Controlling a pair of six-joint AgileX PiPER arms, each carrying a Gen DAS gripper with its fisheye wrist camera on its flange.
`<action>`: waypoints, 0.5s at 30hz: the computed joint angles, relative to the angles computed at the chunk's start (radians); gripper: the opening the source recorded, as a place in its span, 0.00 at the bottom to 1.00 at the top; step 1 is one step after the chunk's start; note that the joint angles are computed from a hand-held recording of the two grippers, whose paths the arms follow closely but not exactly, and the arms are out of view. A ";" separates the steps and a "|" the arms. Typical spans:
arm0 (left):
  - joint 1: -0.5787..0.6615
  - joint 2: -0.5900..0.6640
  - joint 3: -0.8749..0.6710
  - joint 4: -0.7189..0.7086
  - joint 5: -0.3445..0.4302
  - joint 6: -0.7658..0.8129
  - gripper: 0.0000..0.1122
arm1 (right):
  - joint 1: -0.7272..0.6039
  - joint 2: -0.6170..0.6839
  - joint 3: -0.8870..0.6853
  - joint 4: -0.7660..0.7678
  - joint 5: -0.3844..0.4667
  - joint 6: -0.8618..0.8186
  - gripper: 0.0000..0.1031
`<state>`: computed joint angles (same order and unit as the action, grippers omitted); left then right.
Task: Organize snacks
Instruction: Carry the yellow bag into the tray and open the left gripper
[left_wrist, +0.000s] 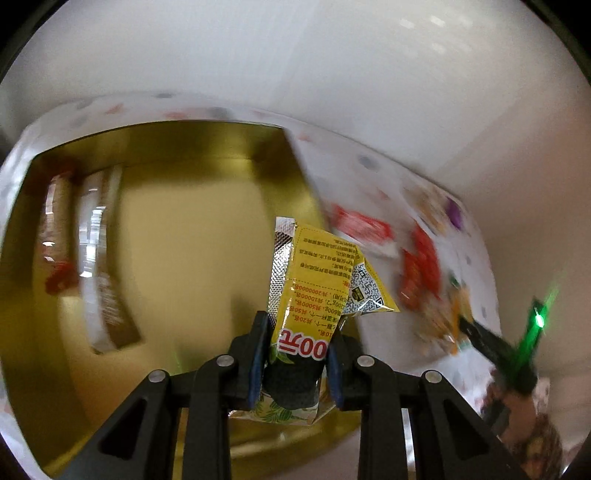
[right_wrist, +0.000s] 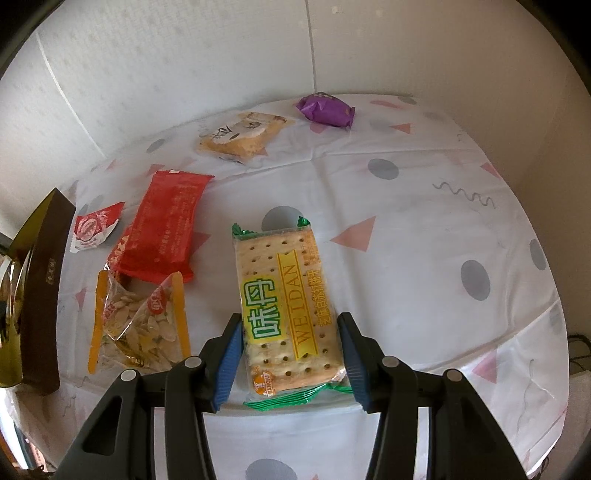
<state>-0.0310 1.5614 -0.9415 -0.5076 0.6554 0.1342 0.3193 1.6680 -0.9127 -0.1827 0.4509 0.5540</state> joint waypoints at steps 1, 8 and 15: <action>0.019 0.012 -0.010 0.006 0.001 -0.004 0.25 | 0.002 0.001 -0.002 -0.007 0.004 0.009 0.50; 0.123 0.121 -0.114 0.061 0.025 -0.039 0.25 | 0.023 0.017 -0.020 -0.058 0.030 0.095 0.50; 0.195 0.234 -0.218 0.070 0.053 -0.106 0.25 | 0.021 0.020 -0.023 -0.058 0.034 0.141 0.49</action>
<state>0.1643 1.7957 -1.1592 -0.4381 0.7087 0.0279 0.3400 1.6881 -0.9357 -0.2410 0.4847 0.6951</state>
